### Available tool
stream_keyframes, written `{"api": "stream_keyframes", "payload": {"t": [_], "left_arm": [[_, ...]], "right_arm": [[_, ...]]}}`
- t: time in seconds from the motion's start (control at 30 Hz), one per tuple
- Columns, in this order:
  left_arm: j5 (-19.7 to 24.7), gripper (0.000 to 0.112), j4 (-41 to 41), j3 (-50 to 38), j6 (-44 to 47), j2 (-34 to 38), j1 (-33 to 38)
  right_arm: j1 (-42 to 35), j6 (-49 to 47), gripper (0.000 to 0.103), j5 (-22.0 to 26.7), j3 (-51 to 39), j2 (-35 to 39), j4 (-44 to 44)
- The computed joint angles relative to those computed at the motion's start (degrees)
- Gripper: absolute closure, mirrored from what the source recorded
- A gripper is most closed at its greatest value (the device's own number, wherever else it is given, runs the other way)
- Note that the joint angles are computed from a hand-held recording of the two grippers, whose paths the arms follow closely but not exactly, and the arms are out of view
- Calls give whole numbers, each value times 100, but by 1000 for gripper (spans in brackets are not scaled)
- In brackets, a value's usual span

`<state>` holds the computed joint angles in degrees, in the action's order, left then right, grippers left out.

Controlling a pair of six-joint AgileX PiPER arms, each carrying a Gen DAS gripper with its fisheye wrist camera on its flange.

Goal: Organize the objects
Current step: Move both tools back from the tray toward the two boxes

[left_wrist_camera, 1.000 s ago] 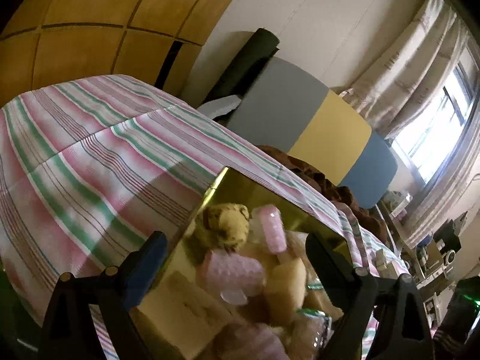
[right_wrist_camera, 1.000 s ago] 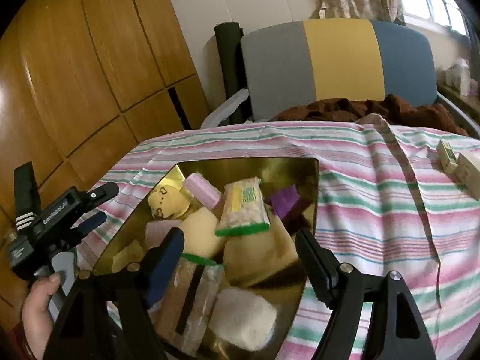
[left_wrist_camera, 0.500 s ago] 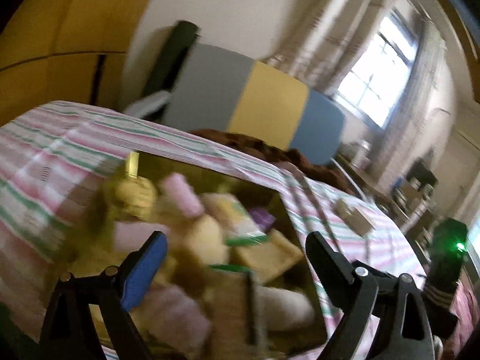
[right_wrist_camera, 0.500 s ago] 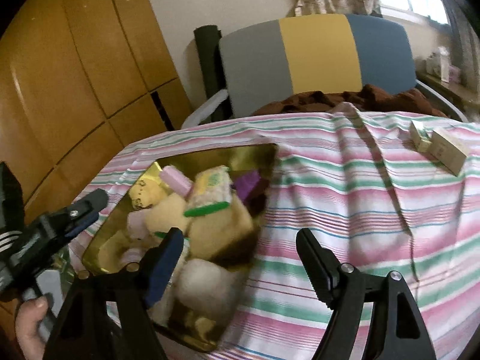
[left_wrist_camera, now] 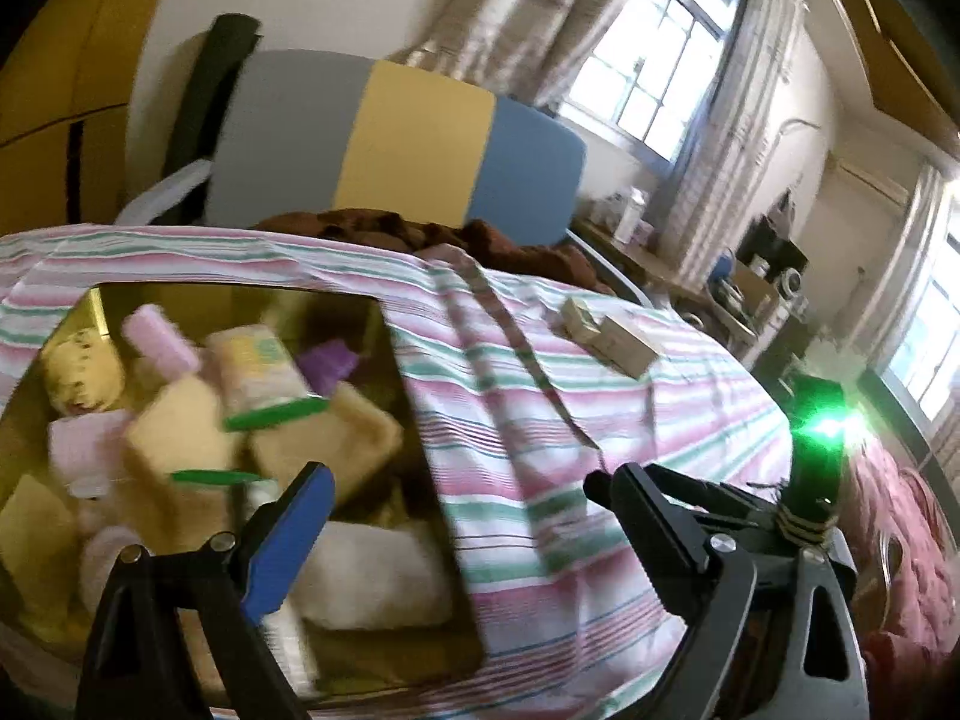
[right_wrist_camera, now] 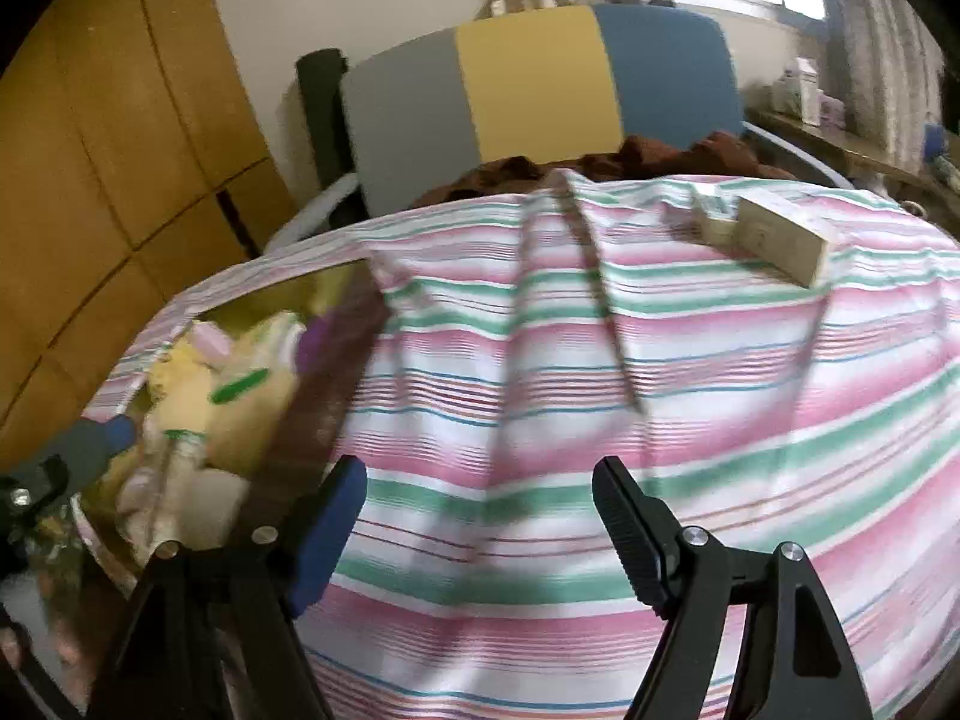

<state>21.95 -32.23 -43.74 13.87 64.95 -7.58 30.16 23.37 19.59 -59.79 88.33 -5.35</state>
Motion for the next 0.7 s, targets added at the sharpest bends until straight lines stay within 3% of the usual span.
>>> {"api": "stream_keyframes", "payload": {"t": [0.13, 0.3, 0.4, 0.6, 0.7], "left_arm": [[-169, 17, 838, -232, -920, 337, -714], [-228, 17, 1124, -494, -1280, 746, -1309], [-244, 17, 1314, -645, -1574, 1025, -1579], [-217, 17, 1173, -919, -1583, 1641, -1942], [-159, 17, 1151, -1081, -1567, 1864, -2009]], "right_arm": [[-487, -541, 22, -130, 219, -35, 405], [-1192, -1535, 22, -221, 89, 241, 615], [-1769, -2539, 15, -346, -243, 525, 1220], [-2689, -3264, 14, 127, -2041, 1683, 1342], [-2883, -3273, 6, 485, -3086, 2303, 1178]]}}
